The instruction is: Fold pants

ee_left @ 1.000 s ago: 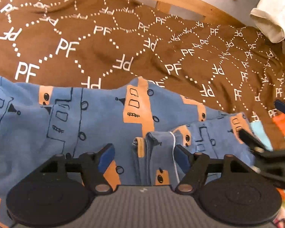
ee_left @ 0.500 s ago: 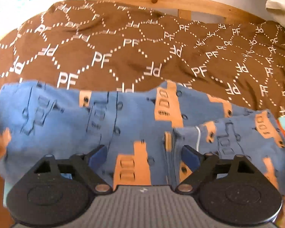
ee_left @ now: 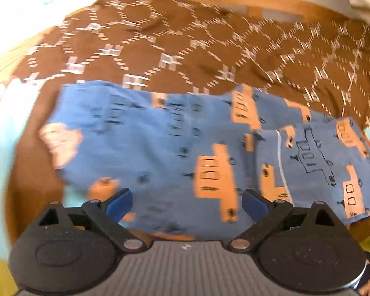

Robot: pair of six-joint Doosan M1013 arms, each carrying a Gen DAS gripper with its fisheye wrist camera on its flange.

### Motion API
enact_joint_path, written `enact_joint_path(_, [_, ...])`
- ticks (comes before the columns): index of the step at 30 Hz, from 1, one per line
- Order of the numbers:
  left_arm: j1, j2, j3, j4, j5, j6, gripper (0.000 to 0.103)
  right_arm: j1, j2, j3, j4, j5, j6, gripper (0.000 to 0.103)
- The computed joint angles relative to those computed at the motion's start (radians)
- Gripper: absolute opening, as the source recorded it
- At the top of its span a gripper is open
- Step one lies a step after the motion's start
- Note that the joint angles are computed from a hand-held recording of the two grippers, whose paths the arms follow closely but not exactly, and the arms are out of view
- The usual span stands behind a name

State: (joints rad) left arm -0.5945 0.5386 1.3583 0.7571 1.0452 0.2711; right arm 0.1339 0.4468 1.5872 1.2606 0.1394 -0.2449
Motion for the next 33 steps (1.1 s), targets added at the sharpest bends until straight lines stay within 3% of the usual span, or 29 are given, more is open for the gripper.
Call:
enact_joint_path(2, [-0.001,-0.039,0.048,0.039,0.005,-0.036,0.099,-0.001,0.02,-0.037,0.058,0.113,-0.051,0.102])
enact_joint_path(5, [0.008,-0.09,0.113,0.106,0.009,-0.081,0.1,0.02,0.068,-0.129,-0.15,0.272,0.153,0.102])
enact_joint_path(8, [0.032,-0.125,0.168,0.161,-0.005,-0.182,0.1,0.049,0.112,-0.2,-0.209,0.363,0.209,0.102])
enact_joint_path(10, [0.046,-0.151,0.23,0.256,-0.085,-0.34,0.1,0.08,0.139,-0.234,-0.325,0.338,0.27,0.102])
enact_joint_path(12, [0.058,-0.167,0.275,0.358,-0.156,-0.505,0.099,0.109,0.163,-0.261,-0.52,0.3,0.421,0.102])
enact_joint_path(13, [0.062,-0.171,0.285,0.395,-0.175,-0.575,0.099,0.112,0.163,-0.262,-0.539,0.297,0.46,0.102])
enact_joint_path(15, [0.073,-0.183,0.314,0.485,-0.246,-0.722,0.097,0.104,0.144,-0.244,-0.421,0.297,0.399,0.102])
enact_joint_path(17, [0.086,-0.191,0.333,0.536,-0.313,-0.823,0.09,0.086,0.125,-0.214,-0.209,0.336,0.185,0.102])
enact_joint_path(19, [0.098,-0.187,0.331,0.518,-0.339,-0.853,0.082,0.071,0.121,-0.211,-0.126,0.423,0.057,0.102])
enact_joint_path(20, [0.102,-0.185,0.328,0.487,-0.331,-0.839,0.072,0.066,0.125,-0.221,-0.13,0.47,0.038,0.102])
enact_joint_path(21, [0.104,-0.182,0.323,0.455,-0.314,-0.816,0.059,0.064,0.13,-0.235,-0.146,0.503,0.046,0.102])
enact_joint_path(23, [0.108,-0.181,0.325,0.439,-0.297,-0.822,0.047,0.065,0.151,-0.283,-0.183,0.575,0.083,0.097])
enact_joint_path(24, [0.112,-0.186,0.335,0.453,-0.311,-0.853,0.047,0.068,0.168,-0.32,-0.212,0.626,0.113,0.091])
enact_joint_path(26, [0.118,-0.196,0.355,0.484,-0.34,-0.914,0.047,0.076,0.228,-0.445,-0.292,0.807,0.198,0.086])
enact_joint_path(28, [0.122,-0.199,0.364,0.5,-0.359,-0.936,0.047,0.091,0.307,-0.612,-0.397,1.024,0.296,0.074])
enact_joint_path(31, [0.124,-0.198,0.368,0.514,-0.363,-0.948,0.046,0.128,0.406,-0.816,-0.51,1.186,0.371,0.063])
enact_joint_path(33, [0.123,-0.197,0.366,0.497,-0.353,-0.935,0.03,0.142,0.493,-0.985,-0.529,1.309,0.488,0.055])
